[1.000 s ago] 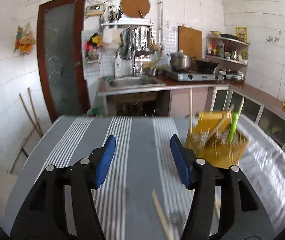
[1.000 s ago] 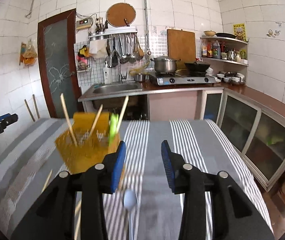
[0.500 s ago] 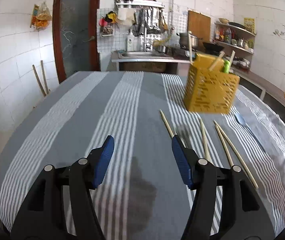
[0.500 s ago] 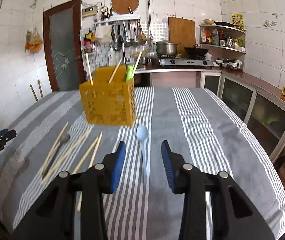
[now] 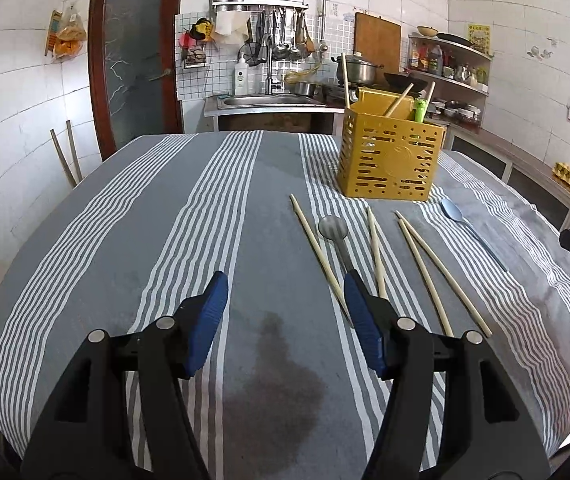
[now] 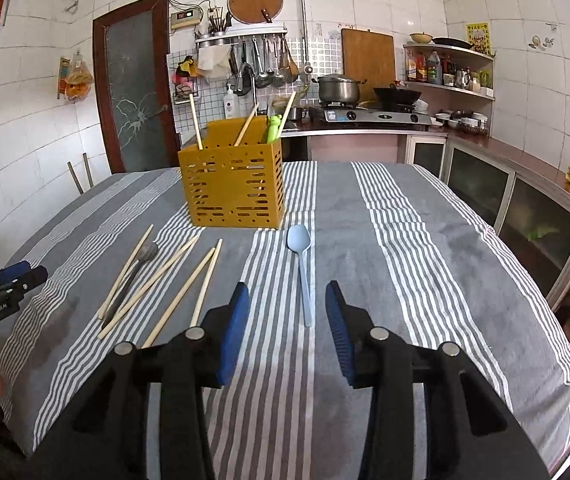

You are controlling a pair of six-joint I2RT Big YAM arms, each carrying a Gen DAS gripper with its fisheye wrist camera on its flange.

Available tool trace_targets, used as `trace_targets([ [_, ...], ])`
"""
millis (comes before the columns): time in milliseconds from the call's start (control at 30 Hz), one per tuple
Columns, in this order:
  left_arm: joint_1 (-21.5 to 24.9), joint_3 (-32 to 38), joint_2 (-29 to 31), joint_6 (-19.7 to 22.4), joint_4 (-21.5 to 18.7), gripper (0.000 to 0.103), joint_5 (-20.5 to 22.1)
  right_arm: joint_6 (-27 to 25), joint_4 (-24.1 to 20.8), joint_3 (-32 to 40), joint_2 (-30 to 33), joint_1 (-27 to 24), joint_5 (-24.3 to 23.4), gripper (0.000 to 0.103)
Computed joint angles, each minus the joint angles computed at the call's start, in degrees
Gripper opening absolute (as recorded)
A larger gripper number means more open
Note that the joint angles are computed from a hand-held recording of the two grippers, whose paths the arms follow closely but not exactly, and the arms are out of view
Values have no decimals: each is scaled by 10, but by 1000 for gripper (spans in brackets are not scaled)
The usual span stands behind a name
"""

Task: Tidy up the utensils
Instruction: 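Withdraw both open grippers from the basket back over the loose utensils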

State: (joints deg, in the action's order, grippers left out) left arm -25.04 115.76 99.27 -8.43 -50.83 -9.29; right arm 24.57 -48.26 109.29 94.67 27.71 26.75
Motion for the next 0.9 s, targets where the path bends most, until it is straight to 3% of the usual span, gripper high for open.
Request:
trace_targets([
  [900, -1, 19, 8, 0, -10, 60, 6, -4, -21, 33, 18, 7, -3, 40],
])
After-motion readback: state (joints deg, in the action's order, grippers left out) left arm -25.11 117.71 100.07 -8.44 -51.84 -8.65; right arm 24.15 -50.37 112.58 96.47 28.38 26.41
